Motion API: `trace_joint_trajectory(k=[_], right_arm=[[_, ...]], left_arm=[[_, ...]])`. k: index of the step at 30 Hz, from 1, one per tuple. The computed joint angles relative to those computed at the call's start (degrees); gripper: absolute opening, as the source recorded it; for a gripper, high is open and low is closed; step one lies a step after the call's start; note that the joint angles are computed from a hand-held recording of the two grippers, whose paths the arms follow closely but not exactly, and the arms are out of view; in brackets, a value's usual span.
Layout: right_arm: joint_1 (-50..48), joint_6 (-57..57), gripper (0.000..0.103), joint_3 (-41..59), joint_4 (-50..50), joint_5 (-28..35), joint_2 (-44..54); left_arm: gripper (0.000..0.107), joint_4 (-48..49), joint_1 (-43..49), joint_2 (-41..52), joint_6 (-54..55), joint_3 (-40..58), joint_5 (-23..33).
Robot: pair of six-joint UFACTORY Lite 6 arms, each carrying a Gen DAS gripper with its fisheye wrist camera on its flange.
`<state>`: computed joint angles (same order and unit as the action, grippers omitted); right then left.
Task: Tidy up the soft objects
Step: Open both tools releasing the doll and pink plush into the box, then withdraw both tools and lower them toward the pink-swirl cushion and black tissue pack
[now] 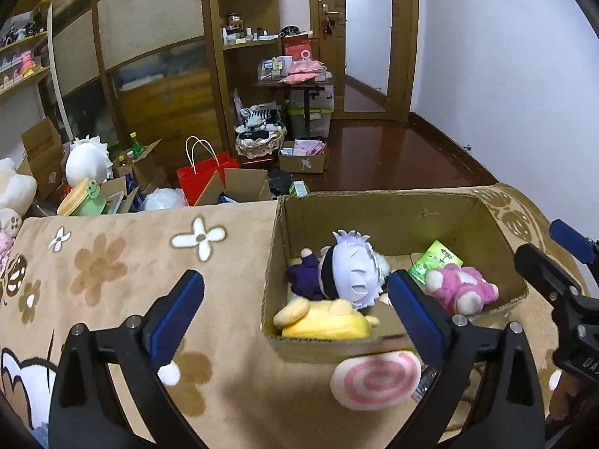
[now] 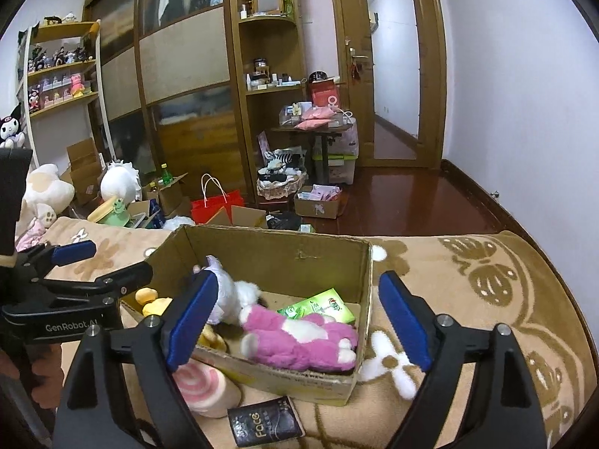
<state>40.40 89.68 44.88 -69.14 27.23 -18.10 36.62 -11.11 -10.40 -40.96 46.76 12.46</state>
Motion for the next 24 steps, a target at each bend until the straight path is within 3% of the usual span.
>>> trace_joint_trajectory(k=[5,13,24], right_arm=[[3.61,-2.44,0.103,-0.47,3.65,4.79,-2.9],[11.66,-2.48,0.103,-1.55,6.56,13.76,-7.07],[22.44,0.63,0.103,-1.98,9.25,24.37,-8.94]], left_arm=[[0.1,-6.28,0.04,-4.79,5.94,-2.82,2.29],[0.1,-16.25,0.39,-13.89,15.76,-7.05,6.47],[0.1,-18.59,-1.76,-23.3,17.66,-11.42,12.88]])
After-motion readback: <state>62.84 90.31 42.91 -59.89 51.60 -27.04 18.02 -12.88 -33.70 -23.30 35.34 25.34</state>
